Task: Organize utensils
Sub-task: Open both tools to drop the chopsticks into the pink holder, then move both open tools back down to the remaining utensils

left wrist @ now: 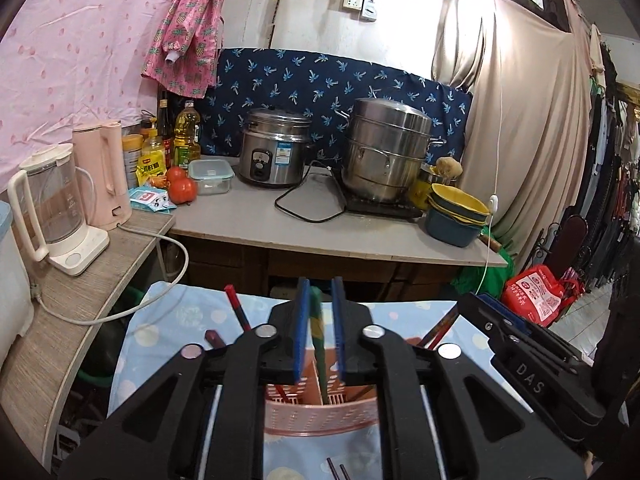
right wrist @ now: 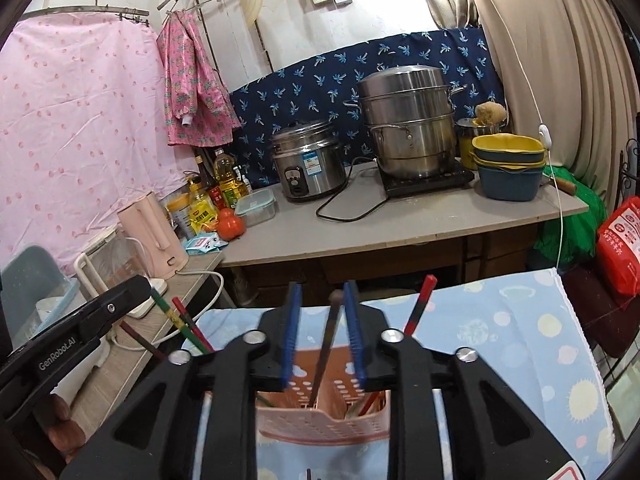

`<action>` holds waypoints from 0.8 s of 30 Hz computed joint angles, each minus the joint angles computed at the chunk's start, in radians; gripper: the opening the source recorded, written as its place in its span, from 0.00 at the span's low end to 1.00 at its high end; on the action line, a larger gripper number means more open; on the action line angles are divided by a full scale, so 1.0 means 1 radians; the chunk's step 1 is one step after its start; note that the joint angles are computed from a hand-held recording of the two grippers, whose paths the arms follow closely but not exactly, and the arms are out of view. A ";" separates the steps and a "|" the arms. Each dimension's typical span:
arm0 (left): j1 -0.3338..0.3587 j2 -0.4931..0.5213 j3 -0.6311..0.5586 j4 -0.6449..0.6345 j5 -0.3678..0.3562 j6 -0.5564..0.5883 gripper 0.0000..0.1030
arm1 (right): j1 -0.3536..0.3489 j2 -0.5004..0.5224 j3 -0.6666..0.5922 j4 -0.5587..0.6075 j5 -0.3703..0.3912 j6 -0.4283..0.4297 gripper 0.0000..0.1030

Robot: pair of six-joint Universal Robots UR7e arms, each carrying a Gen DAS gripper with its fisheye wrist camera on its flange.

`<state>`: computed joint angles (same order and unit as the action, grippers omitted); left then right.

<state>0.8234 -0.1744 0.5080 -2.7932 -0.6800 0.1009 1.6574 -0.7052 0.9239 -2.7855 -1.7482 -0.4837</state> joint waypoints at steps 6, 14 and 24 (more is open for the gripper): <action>-0.013 -0.082 0.184 -0.082 0.041 -0.036 0.34 | -0.007 -0.092 0.160 -0.065 0.008 -0.015 0.30; -0.036 -0.228 0.517 -0.130 0.089 -0.160 0.35 | -0.024 -0.239 0.431 -0.170 -0.030 -0.065 0.31; -0.054 -0.368 0.895 -0.017 0.053 -0.485 0.35 | -0.095 -0.414 0.775 -0.226 -0.095 -0.075 0.31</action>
<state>0.7693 -0.5420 1.4031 -2.8104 -0.6268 -0.3845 1.5621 -1.1191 1.6988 -3.0113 -1.8429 -0.5591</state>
